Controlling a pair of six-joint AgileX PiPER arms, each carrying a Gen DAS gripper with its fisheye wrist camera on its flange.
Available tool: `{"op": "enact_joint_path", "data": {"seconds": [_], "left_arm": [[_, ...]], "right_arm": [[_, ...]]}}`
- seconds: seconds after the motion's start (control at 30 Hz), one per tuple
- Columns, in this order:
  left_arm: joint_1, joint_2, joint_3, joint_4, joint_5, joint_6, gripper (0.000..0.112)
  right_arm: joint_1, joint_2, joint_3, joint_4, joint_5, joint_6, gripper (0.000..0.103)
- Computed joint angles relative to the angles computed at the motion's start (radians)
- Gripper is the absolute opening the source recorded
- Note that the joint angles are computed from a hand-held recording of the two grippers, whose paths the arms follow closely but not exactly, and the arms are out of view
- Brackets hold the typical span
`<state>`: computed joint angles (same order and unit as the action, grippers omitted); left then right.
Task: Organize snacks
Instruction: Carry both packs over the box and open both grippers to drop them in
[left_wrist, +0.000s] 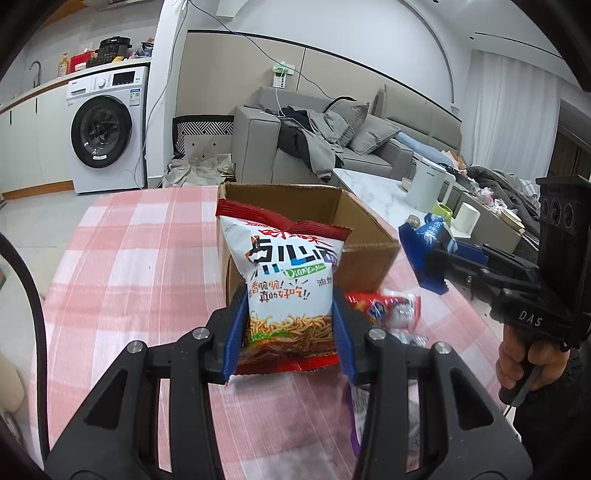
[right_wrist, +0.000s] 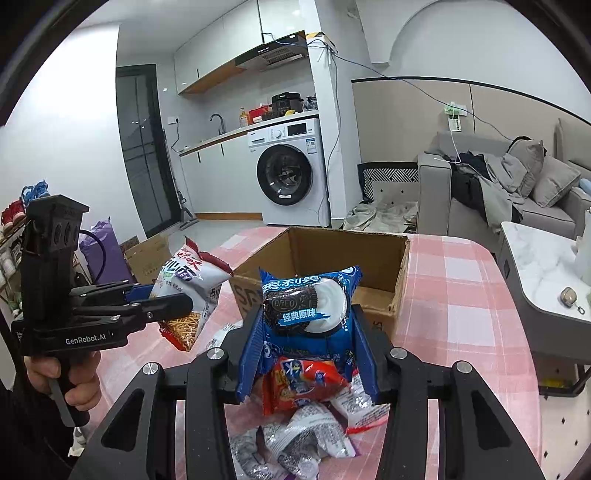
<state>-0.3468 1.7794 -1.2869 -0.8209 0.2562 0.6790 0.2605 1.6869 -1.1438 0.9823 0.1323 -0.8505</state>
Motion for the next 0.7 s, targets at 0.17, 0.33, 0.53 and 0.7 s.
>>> {"op": "enact_joint_path", "data": {"seconds": [0.17,0.33,0.53,0.7], "left_arm": [[-0.003,0.069,-0.147,0.252,0.039,-0.25,0.039],[-0.01,0.148,-0.281,0.396,0.078,-0.391,0.039],[-0.016,0.25,-0.464,0.527,0.16,-0.518,0.039],[-0.018,0.339,-0.613,0.59,0.225,-0.579,0.039]], "right_arm": [[-0.021,0.052,-0.09,-0.212,0.041,0.224,0.046],[-0.051,0.112,-0.19,-0.284,0.097,0.316,0.046],[-0.065,0.176,-0.285,-0.37,0.136,0.406,0.046],[-0.074,0.226,-0.359,-0.413,0.17,0.457,0.046]]}}
